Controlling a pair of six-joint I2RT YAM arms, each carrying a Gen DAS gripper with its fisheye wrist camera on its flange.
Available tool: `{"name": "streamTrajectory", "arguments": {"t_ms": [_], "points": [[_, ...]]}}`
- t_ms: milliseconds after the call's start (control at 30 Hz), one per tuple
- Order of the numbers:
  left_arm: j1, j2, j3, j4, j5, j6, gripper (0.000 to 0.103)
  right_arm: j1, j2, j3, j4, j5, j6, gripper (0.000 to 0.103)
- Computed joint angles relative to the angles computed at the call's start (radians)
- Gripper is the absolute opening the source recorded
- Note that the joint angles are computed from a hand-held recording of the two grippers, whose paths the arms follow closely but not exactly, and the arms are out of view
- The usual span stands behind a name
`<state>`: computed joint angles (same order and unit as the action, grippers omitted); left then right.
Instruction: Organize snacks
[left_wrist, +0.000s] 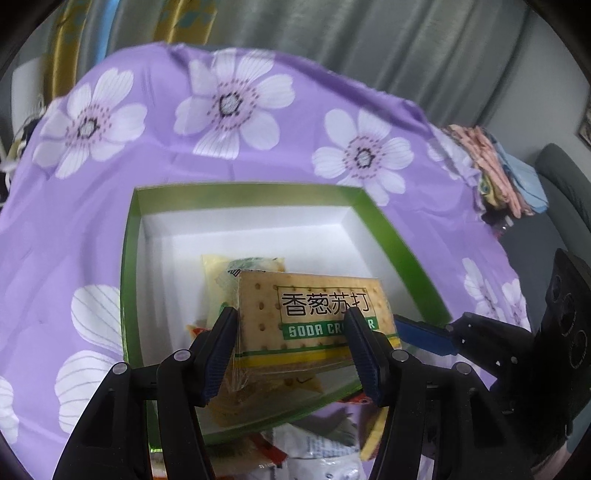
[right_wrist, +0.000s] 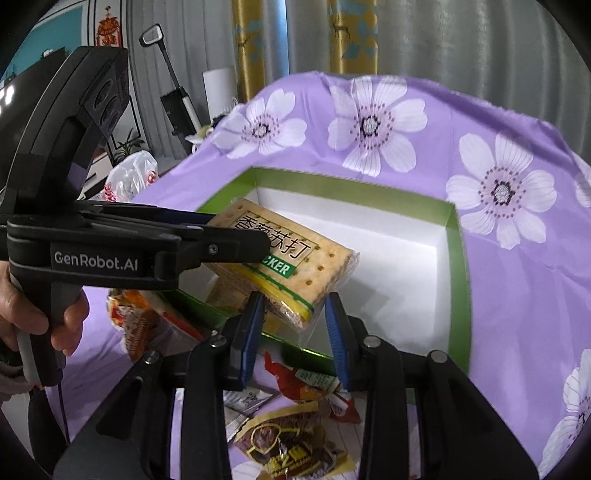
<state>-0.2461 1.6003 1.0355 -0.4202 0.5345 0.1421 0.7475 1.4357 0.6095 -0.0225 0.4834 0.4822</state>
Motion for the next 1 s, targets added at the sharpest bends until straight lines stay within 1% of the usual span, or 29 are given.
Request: {"name": "streamTrajectory", "arguments": {"t_ms": [100, 133, 167, 200, 233, 300, 467, 533, 567, 667, 700, 800, 1000], "points": [[-0.009, 0.038, 0.018, -0.005, -0.008, -0.016, 0.059, -0.012, 0.051, 0.038, -0.023, 0.011, 0.012, 0.035], [-0.015, 0.04, 0.02, -0.005, -0.015, -0.021, 0.062, -0.011, 0.06, 0.047, -0.03, 0.022, 0.016, 0.034], [-0.021, 0.038, 0.019, -0.003, -0.028, -0.025, 0.065, -0.007, 0.065, 0.055, -0.038, 0.037, 0.02, 0.036], [-0.024, 0.028, 0.012, 0.006, -0.037, -0.032, 0.074, 0.0, 0.066, 0.061, -0.047, 0.053, 0.025, 0.038], [-0.021, 0.021, 0.007, 0.012, -0.034, -0.035, 0.079, 0.003, 0.061, 0.059, -0.048, 0.06, 0.024, 0.039], [-0.002, 0.0, 0.001, 0.008, -0.01, -0.033, 0.079, 0.016, 0.035, 0.047, -0.053, 0.077, 0.03, 0.04], [0.048, -0.063, -0.012, -0.016, 0.007, -0.007, 0.08, 0.068, -0.083, -0.018, -0.099, 0.139, 0.089, 0.047], [0.068, -0.092, -0.023, -0.029, 0.025, -0.001, 0.08, 0.103, -0.152, -0.051, -0.138, 0.173, 0.14, 0.052], [0.083, -0.116, -0.035, -0.042, 0.046, 0.007, 0.08, 0.118, -0.178, -0.062, -0.155, 0.183, 0.162, 0.052], [0.101, -0.172, -0.069, -0.058, 0.057, 0.013, 0.083, 0.176, -0.239, -0.089, -0.215, 0.232, 0.245, 0.054], [0.108, -0.19, -0.082, -0.068, 0.061, 0.021, 0.085, 0.191, -0.246, -0.09, -0.232, 0.242, 0.266, 0.054], [0.129, -0.242, -0.124, -0.105, 0.083, 0.047, 0.085, 0.258, -0.266, -0.104, -0.291, 0.274, 0.362, 0.055], [0.173, -0.357, -0.241, -0.159, 0.092, 0.091, 0.085, 0.418, -0.234, -0.109, -0.408, 0.325, 0.613, 0.058]]}}
